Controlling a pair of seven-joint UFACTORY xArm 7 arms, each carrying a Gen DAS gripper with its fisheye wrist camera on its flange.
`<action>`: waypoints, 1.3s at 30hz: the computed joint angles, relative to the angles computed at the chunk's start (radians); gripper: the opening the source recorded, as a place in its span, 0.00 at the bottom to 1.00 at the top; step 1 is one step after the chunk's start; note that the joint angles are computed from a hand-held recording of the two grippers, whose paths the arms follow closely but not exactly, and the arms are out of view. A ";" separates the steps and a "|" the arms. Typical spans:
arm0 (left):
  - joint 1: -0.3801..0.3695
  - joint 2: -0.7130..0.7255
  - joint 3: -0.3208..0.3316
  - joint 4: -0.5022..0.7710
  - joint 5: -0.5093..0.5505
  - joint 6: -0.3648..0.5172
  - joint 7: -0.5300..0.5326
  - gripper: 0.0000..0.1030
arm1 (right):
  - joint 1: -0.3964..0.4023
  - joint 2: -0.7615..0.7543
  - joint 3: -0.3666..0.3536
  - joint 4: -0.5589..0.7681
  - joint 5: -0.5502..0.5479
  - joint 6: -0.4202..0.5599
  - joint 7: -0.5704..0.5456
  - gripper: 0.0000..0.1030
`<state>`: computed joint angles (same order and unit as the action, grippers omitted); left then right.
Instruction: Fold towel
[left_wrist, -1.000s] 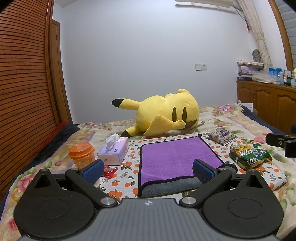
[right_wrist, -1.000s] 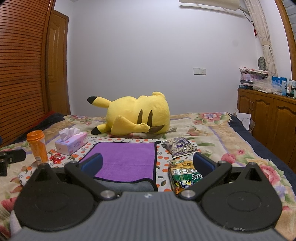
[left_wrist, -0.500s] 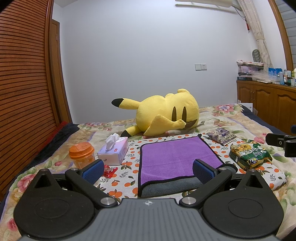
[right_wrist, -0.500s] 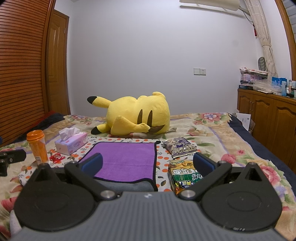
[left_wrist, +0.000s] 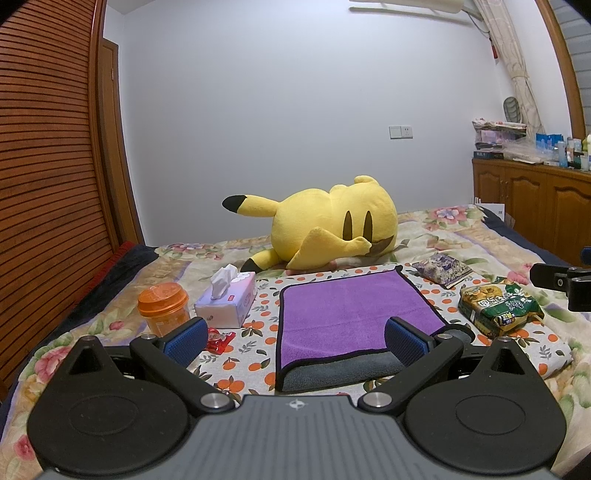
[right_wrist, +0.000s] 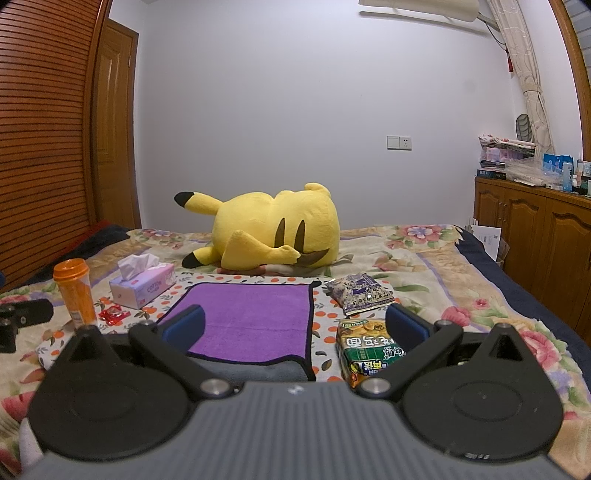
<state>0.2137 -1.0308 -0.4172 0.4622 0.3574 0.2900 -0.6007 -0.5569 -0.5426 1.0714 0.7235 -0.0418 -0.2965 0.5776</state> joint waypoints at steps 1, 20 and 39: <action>0.000 0.000 -0.003 0.002 -0.001 0.003 -0.002 1.00 | -0.001 0.000 0.001 0.000 0.000 0.000 0.001 1.00; -0.034 0.070 0.018 0.013 0.011 0.044 0.022 1.00 | -0.024 0.035 0.032 0.044 -0.051 0.060 0.023 1.00; -0.002 0.223 0.046 0.066 0.059 0.023 0.039 1.00 | -0.164 0.126 0.152 0.147 -0.160 0.130 0.043 1.00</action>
<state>0.2119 -0.8082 -0.3716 0.5284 0.4165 0.3130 -0.5620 -0.7210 -0.4164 1.2236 0.8705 -0.2015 -0.1667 0.6203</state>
